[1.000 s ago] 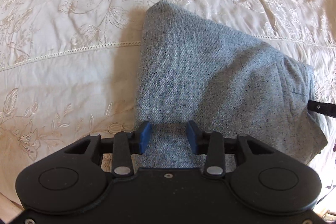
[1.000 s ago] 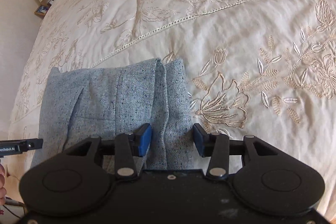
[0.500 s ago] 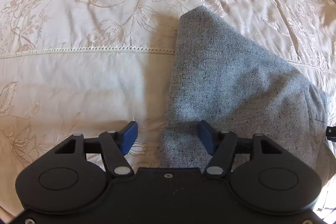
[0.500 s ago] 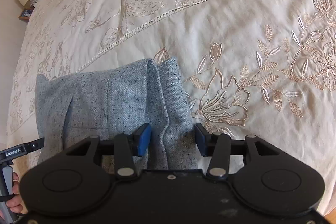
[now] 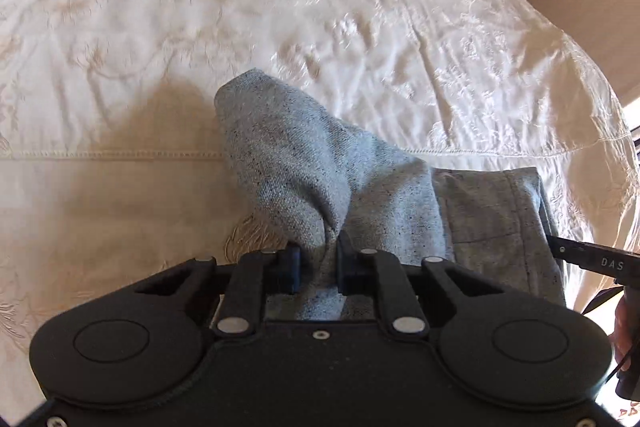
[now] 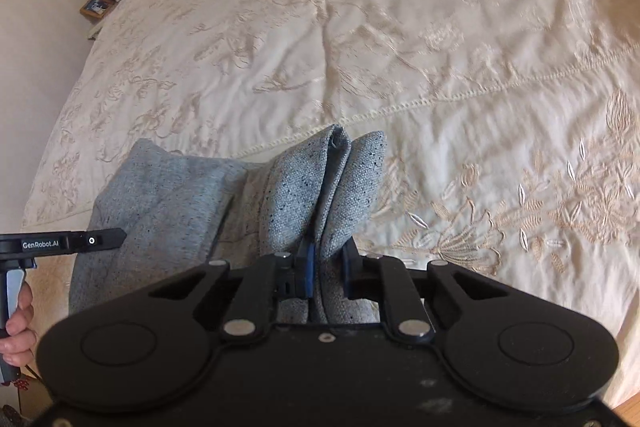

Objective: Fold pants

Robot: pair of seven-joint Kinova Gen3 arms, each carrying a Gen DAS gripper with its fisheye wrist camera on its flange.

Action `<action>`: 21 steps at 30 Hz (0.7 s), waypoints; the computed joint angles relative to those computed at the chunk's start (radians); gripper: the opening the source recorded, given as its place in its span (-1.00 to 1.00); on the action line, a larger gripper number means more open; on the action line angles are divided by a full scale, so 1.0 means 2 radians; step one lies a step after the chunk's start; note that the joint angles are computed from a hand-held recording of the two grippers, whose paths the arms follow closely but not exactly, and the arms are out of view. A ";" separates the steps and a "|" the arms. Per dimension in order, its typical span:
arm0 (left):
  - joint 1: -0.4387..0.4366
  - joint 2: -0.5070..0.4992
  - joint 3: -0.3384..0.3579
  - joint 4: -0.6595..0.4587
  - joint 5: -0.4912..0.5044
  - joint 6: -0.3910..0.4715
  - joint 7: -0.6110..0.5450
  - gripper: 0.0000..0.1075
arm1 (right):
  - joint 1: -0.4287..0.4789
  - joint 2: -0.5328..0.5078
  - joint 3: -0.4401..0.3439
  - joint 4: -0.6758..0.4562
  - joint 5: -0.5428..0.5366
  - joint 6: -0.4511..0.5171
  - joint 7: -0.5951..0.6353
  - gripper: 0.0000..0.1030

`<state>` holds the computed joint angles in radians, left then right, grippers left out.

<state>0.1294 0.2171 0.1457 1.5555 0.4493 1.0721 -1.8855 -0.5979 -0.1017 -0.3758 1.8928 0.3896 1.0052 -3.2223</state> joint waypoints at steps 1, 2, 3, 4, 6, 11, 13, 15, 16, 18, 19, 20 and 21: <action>0.000 -0.007 -0.003 -0.007 -0.002 -0.002 0.002 -0.62 | 0.002 0.005 -0.001 -0.017 0.005 0.008 0.011 -0.72; 0.000 -0.013 -0.009 -0.012 -0.003 -0.005 0.003 -0.62 | 0.011 0.012 -0.009 -0.034 0.012 0.012 0.021 -0.72; -0.002 -0.014 -0.015 -0.023 -0.006 -0.007 0.002 -0.63 | 0.029 0.021 -0.024 -0.050 0.022 0.014 0.033 -0.72; -0.005 -0.013 -0.018 -0.034 -0.006 -0.006 0.002 -0.62 | 0.047 0.029 -0.036 -0.064 0.031 0.010 0.044 -0.72; -0.013 0.002 -0.024 -0.068 -0.013 -0.007 0.012 -0.62 | 0.072 0.046 -0.034 -0.086 0.035 -0.016 0.072 -0.72; -0.028 0.052 -0.029 -0.149 -0.056 -0.027 0.029 -0.62 | 0.098 0.140 0.002 -0.180 0.033 -0.067 0.170 -0.72; -0.042 0.075 -0.012 -0.178 -0.082 -0.028 0.050 -0.60 | 0.078 0.184 0.044 -0.227 0.016 -0.079 0.211 -0.72; -0.030 0.108 -0.024 -0.217 -0.114 -0.016 0.081 -0.50 | 0.057 0.230 0.090 -0.273 -0.010 -0.092 0.248 -0.71; -0.012 0.122 -0.043 -0.237 -0.135 -0.005 0.100 -0.30 | 0.042 0.250 0.113 -0.296 -0.019 -0.087 0.256 -0.65; 0.025 0.152 -0.090 -0.265 -0.175 0.015 0.137 -0.32 | 0.007 0.295 0.160 -0.342 -0.014 -0.053 0.256 -0.57; 0.044 0.162 -0.113 -0.270 -0.196 0.017 0.157 -0.42 | -0.008 0.315 0.183 -0.366 -0.015 -0.033 0.258 -0.57; 0.058 0.165 -0.128 -0.266 -0.216 0.014 0.177 -0.43 | -0.022 0.332 0.206 -0.389 -0.024 -0.013 0.256 -0.57; 0.062 0.162 -0.136 -0.259 -0.230 0.015 0.191 -0.43 | -0.040 0.343 0.229 -0.405 -0.026 0.008 0.256 -0.56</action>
